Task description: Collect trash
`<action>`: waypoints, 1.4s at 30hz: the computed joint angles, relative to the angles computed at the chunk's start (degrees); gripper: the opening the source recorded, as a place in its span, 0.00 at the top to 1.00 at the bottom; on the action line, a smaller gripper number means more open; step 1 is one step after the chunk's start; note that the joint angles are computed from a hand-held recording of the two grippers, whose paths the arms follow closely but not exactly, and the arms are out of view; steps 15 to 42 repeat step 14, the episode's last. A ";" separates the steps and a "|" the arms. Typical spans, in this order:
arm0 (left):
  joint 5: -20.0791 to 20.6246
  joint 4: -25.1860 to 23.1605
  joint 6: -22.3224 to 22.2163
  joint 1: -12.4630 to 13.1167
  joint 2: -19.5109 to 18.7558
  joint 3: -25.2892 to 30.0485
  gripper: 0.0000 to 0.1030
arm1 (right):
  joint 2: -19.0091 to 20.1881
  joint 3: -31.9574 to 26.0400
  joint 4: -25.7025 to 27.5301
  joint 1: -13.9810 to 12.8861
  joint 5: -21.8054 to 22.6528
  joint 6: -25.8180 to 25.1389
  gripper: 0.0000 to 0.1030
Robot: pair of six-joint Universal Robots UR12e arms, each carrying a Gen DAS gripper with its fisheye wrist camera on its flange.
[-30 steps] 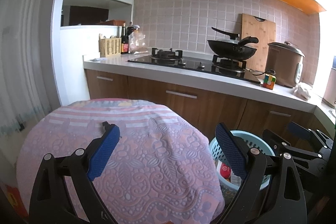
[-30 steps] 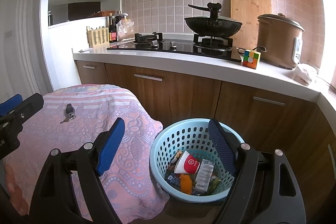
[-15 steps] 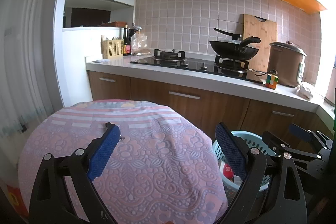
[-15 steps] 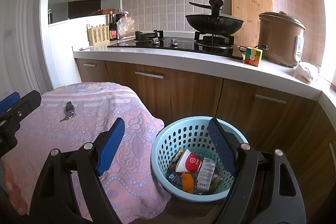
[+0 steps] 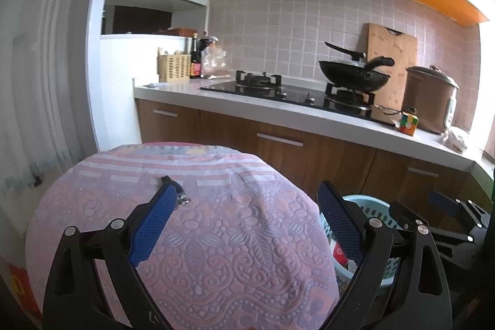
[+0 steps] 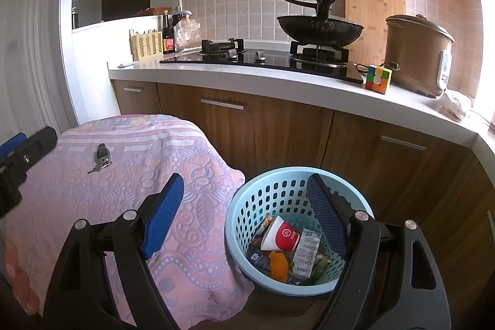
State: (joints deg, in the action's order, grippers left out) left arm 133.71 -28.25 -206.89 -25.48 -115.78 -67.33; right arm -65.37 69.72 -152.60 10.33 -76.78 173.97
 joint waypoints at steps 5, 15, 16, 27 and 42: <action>0.73 -0.78 0.55 0.12 -0.12 0.04 0.13 | 0.18 -0.16 0.26 0.11 -0.13 0.18 0.25; -0.80 -1.66 -2.16 0.75 0.92 -1.21 0.11 | 0.21 -0.21 0.44 0.26 -0.43 0.61 0.25; -0.80 -1.66 -2.16 0.75 0.92 -1.21 0.11 | 0.21 -0.21 0.44 0.26 -0.43 0.61 0.25; -0.80 -1.66 -2.16 0.75 0.92 -1.21 0.11 | 0.21 -0.21 0.44 0.26 -0.43 0.61 0.25; -0.80 -1.66 -2.16 0.75 0.92 -1.21 0.11 | 0.21 -0.21 0.44 0.26 -0.43 0.61 0.25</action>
